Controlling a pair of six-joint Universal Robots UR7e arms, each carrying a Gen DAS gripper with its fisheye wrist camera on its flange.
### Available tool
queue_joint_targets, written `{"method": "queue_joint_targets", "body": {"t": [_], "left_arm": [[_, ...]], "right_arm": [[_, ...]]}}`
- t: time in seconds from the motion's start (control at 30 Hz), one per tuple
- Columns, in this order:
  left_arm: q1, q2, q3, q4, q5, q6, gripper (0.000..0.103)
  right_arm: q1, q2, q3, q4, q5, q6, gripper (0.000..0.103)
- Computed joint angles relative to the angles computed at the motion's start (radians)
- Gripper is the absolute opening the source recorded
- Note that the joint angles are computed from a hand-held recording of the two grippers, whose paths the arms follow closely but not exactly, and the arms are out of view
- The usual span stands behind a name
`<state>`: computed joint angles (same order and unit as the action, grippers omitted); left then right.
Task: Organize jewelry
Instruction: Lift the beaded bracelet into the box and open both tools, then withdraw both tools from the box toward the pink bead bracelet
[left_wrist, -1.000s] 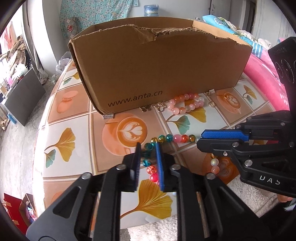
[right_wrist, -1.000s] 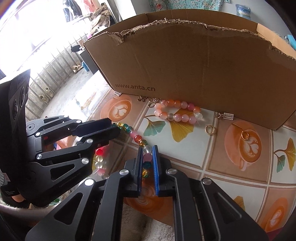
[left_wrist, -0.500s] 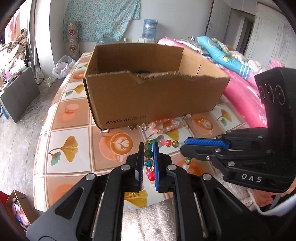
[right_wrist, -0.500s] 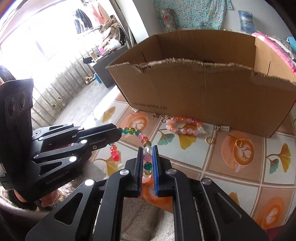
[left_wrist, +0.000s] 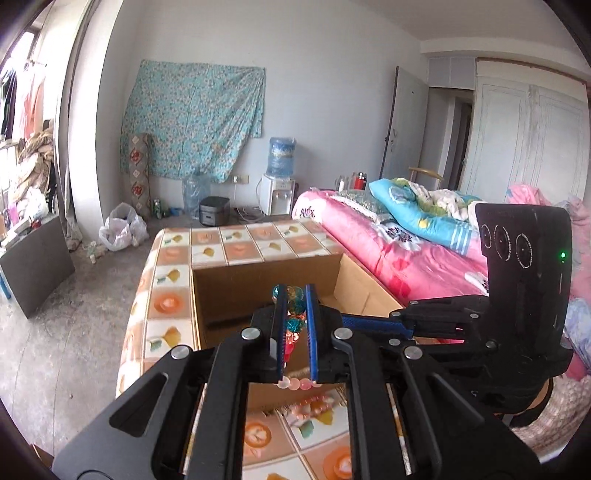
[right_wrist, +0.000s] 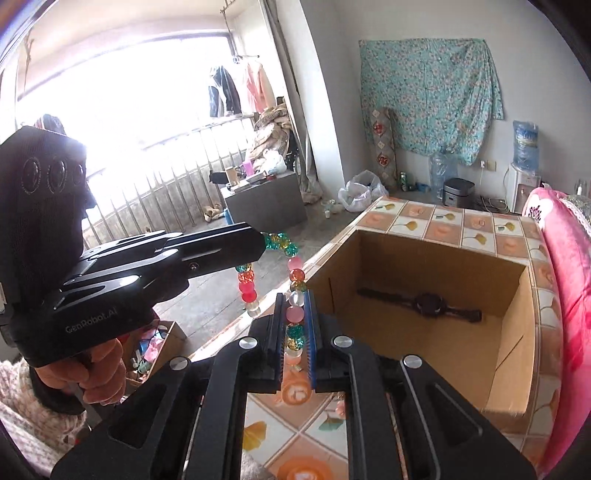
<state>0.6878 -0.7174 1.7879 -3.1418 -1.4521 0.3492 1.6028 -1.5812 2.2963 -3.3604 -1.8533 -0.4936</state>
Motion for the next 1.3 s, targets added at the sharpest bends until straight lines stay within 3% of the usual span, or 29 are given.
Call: {"method": "queue_joint_targets", "body": {"t": [0.1, 0.2, 0.4, 0.63, 0.8, 0.97, 1.07, 1.17, 1.3], "left_arm": [[0.009, 0.06, -0.093, 0.036, 0.013, 0.014, 0.008], [0.024, 0.116, -0.17, 0.096, 0.039, 0.011, 0.008], [0.073, 0.202, -0.29, 0.278, 0.088, -0.023, 0.009], [0.09, 0.264, -0.37, 0.441, 0.194, -0.036, 0.009], [0.084, 0.286, -0.377, 0.414, 0.242, -0.011, 0.01], [0.081, 0.252, -0.323, 0.344, 0.24, 0.001, 0.01], [0.083, 0.219, -0.282, 0.307, 0.208, 0.004, 0.011], [0.088, 0.171, -0.21, 0.256, 0.145, 0.013, 0.019], [0.099, 0.109, -0.116, 0.225, 0.048, 0.018, 0.027]], "right_arm": [[-0.038, 0.017, -0.095, 0.13, 0.038, 0.041, 0.01], [-0.064, 0.07, -0.175, 0.216, 0.016, 0.064, 0.01], [-0.149, 0.134, -0.284, 0.435, 0.048, 0.182, 0.01], [-0.185, 0.221, -0.407, 0.655, -0.003, 0.311, 0.011], [-0.183, 0.245, -0.421, 0.608, -0.053, 0.311, 0.011], [-0.194, 0.192, -0.348, 0.504, -0.006, 0.288, 0.011], [-0.191, 0.145, -0.284, 0.431, 0.031, 0.262, 0.011], [-0.194, 0.097, -0.21, 0.357, 0.089, 0.224, 0.011], [-0.219, 0.024, -0.097, 0.296, 0.214, 0.174, 0.013]]}}
